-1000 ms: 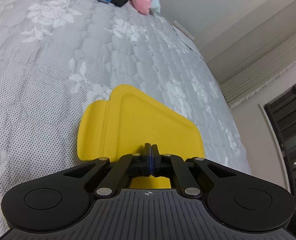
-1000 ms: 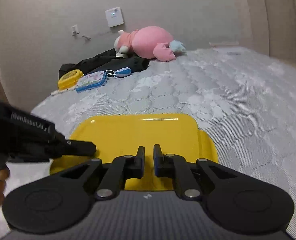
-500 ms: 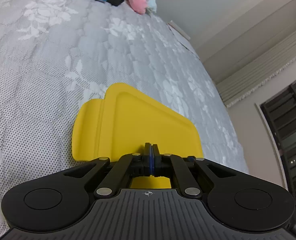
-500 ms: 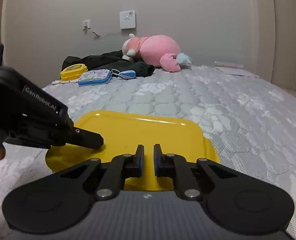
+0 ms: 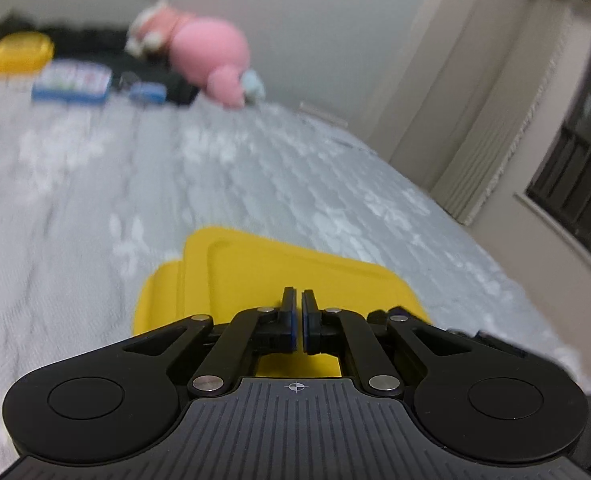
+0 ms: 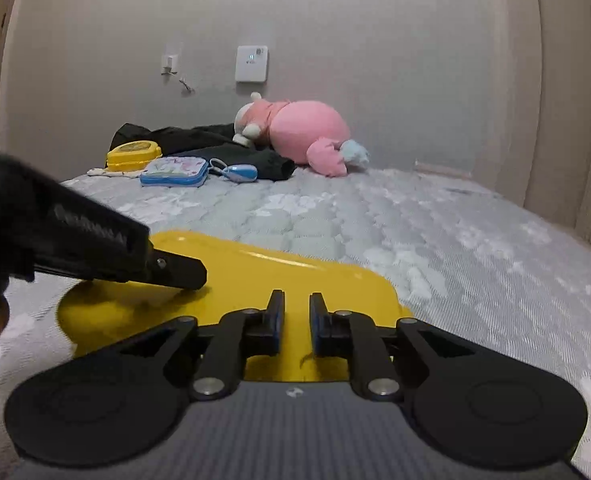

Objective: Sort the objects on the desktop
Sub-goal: 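Lower the yellow lid onto the glass container with both grippers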

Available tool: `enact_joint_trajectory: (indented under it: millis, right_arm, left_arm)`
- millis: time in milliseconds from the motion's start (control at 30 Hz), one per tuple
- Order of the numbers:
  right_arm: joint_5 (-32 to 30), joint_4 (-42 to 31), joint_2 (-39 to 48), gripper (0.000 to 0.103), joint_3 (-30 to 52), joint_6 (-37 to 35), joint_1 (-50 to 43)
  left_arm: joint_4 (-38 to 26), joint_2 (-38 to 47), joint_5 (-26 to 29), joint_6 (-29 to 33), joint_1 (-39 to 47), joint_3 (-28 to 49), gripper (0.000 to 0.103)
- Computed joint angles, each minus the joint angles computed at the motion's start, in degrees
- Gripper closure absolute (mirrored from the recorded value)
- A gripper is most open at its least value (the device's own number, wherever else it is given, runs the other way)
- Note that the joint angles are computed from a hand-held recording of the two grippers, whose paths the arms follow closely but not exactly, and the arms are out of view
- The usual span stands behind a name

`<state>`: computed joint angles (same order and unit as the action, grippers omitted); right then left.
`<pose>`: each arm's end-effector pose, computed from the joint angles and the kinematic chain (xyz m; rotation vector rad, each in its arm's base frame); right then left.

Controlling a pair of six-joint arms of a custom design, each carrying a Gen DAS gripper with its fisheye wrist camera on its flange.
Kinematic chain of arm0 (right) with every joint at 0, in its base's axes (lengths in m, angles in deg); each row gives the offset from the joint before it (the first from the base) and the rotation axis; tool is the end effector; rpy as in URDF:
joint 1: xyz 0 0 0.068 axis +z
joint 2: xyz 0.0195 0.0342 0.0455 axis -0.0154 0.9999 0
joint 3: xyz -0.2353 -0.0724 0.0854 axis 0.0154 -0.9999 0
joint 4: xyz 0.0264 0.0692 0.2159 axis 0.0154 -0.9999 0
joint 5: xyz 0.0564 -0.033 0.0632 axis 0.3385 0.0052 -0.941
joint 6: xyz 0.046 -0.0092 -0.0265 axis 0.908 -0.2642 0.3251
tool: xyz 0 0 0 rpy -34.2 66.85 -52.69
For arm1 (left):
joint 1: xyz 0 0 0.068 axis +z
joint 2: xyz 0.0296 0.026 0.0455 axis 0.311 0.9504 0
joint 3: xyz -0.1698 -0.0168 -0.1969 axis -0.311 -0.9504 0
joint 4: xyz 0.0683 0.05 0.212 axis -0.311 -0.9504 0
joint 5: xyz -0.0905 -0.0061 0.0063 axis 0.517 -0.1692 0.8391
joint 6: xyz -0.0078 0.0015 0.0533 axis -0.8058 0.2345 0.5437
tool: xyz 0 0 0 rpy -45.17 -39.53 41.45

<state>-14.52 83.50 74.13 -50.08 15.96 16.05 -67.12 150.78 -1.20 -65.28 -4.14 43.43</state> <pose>0.2901 0.0873 0.1811 -0.3212 1.9113 0.1313 0.3193 -0.1310 0.2008 -0.0196 2.0874 -0.5006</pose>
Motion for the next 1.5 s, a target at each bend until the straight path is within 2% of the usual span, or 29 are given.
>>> enact_joint_trajectory:
  millis: [133, 200, 667, 833, 933, 1000, 1100, 1167, 1267, 1300, 1367, 1500]
  right_arm:
    - [2.05, 9.98, 4.17, 0.083, -2.53, 1.09, 0.89]
    - [4.13, 12.2, 4.9, 0.083, -3.35, 0.02, 1.99]
    - [4.14, 11.35, 4.38, 0.083, -3.36, 0.22, 1.98]
    - [4.84, 8.42, 2.85, 0.083, -2.88, -0.26, 2.36]
    - [5.47, 4.16, 0.2, 0.082, -2.55, -1.36, 2.39]
    - [6.79, 0.54, -3.48, 0.081, -3.29, -1.48, 2.58]
    - [6.49, -2.77, -10.47, 0.07, -5.9, 0.03, 2.22]
    - [6.41, -6.18, -15.52, 0.057, -7.22, 1.18, 2.2]
    - [6.6, -13.98, -23.21, 0.055, -8.74, 4.1, 3.08]
    - [8.18, -16.82, -25.39, 0.054, -9.09, 4.41, 4.37]
    - [12.2, -21.67, -28.43, 0.054, -9.26, 4.27, 7.23]
    - [13.59, -34.69, -37.3, 0.048, -8.32, 8.02, 9.57]
  left_arm:
    - [4.33, 0.56, -5.82, 5.33, -2.88, -2.2, 0.099]
    - [4.99, 1.13, -8.29, 6.54, -4.13, -2.09, 0.099]
    - [4.51, 1.26, -8.05, 4.94, -4.09, -1.59, 0.099]
    - [3.1, -1.09, -6.38, 3.64, -3.53, -2.89, 0.099]
    - [-0.39, -5.06, -9.45, 1.8, -4.52, -4.15, 0.098]
    - [-2.92, -8.09, -13.26, -0.22, -5.79, -4.81, 0.09]
    - [-8.45, -13.77, -16.72, -6.35, -8.35, -6.41, 0.079]
    - [-13.32, -16.8, -19.47, -9.84, -11.34, -7.16, 0.074]
    - [-18.65, -19.94, -22.04, -14.08, -16.39, -7.92, 0.068]
    - [-20.49, -20.52, -23.85, -14.76, -18.43, -7.86, 0.072]
    - [-24.49, -21.51, -28.25, -15.96, -22.4, -7.47, 0.07]
    - [-33.18, -25.47, -35.09, -20.13, -28.21, -6.73, 0.058]
